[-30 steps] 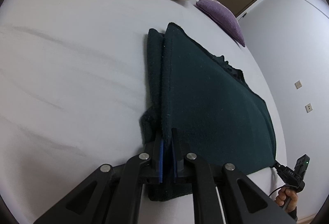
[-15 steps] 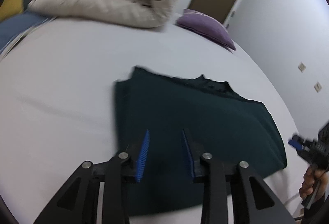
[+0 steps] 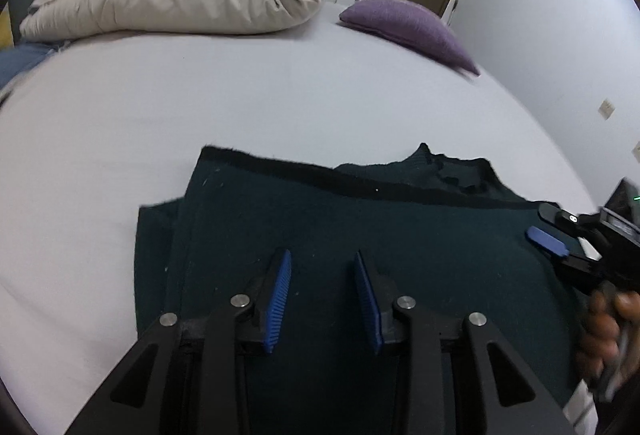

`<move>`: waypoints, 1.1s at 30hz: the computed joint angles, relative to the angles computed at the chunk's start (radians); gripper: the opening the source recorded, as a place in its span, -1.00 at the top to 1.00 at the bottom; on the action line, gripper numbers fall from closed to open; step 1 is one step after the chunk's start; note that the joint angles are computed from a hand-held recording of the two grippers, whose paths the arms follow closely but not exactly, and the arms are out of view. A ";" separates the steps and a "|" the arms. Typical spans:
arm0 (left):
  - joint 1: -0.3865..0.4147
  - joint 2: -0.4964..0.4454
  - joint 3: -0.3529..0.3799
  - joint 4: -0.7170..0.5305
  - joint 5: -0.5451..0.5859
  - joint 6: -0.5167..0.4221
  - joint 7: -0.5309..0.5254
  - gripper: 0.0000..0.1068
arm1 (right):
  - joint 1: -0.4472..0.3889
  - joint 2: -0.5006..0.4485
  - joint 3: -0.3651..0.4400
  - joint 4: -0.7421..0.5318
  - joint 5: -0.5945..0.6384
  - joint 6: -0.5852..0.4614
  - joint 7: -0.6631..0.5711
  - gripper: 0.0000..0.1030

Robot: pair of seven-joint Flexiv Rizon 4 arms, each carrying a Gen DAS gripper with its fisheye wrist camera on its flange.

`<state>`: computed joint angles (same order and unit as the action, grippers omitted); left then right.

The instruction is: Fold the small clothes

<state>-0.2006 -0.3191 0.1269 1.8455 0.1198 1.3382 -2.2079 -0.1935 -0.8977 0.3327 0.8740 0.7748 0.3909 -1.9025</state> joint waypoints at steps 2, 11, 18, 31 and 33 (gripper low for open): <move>-0.012 0.004 0.013 0.011 0.025 0.016 -0.007 0.32 | -0.024 -0.045 0.004 -0.055 0.027 -0.003 0.022 0.37; 0.045 0.014 -0.049 0.081 -0.042 0.124 0.027 0.33 | -0.124 -0.155 0.029 -0.206 0.082 0.035 0.036 0.52; -0.080 0.086 0.075 0.122 -0.002 0.098 -0.060 0.30 | -0.211 -0.032 0.024 -0.044 0.074 0.149 0.019 0.35; -0.056 0.192 -0.025 0.204 0.197 0.027 -0.216 0.11 | -0.227 0.177 0.016 0.352 0.196 -0.083 -0.219 0.32; -0.037 0.209 -0.038 0.216 0.206 0.020 -0.214 0.12 | -0.231 0.180 -0.015 0.358 0.239 -0.048 -0.215 0.32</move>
